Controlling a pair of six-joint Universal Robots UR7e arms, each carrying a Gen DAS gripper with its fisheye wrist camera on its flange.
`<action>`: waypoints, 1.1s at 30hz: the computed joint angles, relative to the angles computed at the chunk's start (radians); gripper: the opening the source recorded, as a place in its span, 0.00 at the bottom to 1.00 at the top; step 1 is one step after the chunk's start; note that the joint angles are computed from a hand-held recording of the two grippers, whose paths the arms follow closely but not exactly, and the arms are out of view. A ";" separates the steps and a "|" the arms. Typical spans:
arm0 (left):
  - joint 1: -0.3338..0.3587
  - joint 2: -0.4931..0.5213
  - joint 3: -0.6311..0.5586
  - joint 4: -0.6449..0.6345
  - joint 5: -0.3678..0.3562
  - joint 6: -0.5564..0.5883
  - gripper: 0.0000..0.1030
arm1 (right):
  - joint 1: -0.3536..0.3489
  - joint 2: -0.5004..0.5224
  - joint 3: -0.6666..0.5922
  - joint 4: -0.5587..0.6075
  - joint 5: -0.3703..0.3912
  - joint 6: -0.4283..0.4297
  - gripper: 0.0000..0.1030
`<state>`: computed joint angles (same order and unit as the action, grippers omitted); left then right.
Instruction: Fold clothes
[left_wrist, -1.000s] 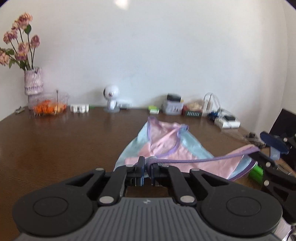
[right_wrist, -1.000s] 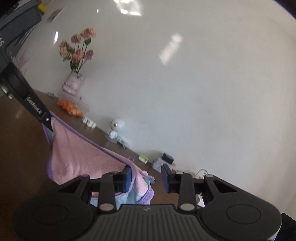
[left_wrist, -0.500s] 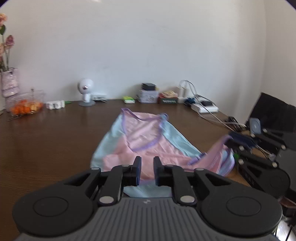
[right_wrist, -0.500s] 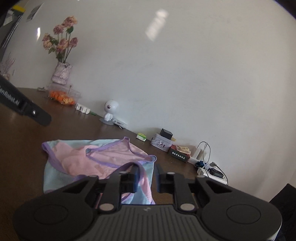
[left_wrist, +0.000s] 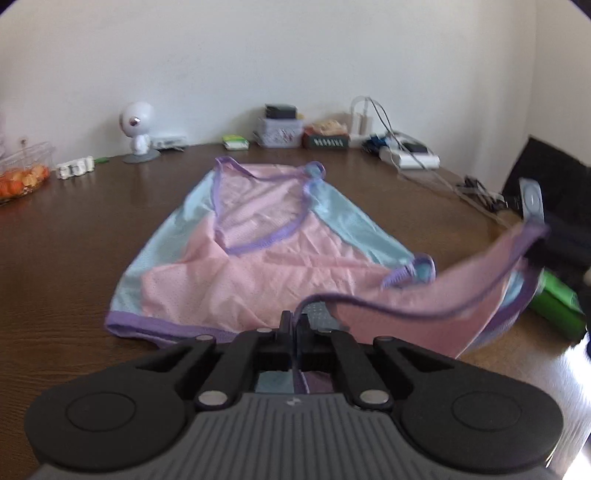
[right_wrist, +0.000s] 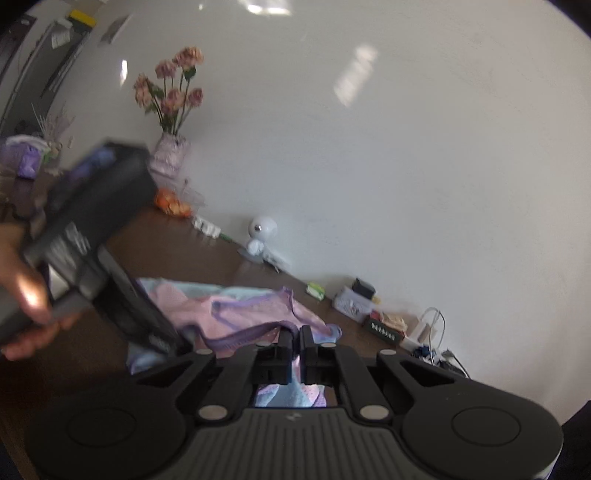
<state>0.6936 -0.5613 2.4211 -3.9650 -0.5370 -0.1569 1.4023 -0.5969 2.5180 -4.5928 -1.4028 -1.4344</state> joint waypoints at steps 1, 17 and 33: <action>-0.028 -0.002 0.014 -0.030 0.051 -0.019 0.01 | 0.028 0.019 -0.040 0.009 -0.097 -0.008 0.09; -0.083 -0.050 0.057 0.091 0.219 -0.124 0.01 | 0.120 0.171 -0.148 -0.099 -0.343 -0.073 0.30; -0.189 -0.050 0.021 -0.114 0.201 0.131 0.01 | 0.161 -0.069 -0.001 -0.122 -0.309 0.032 0.22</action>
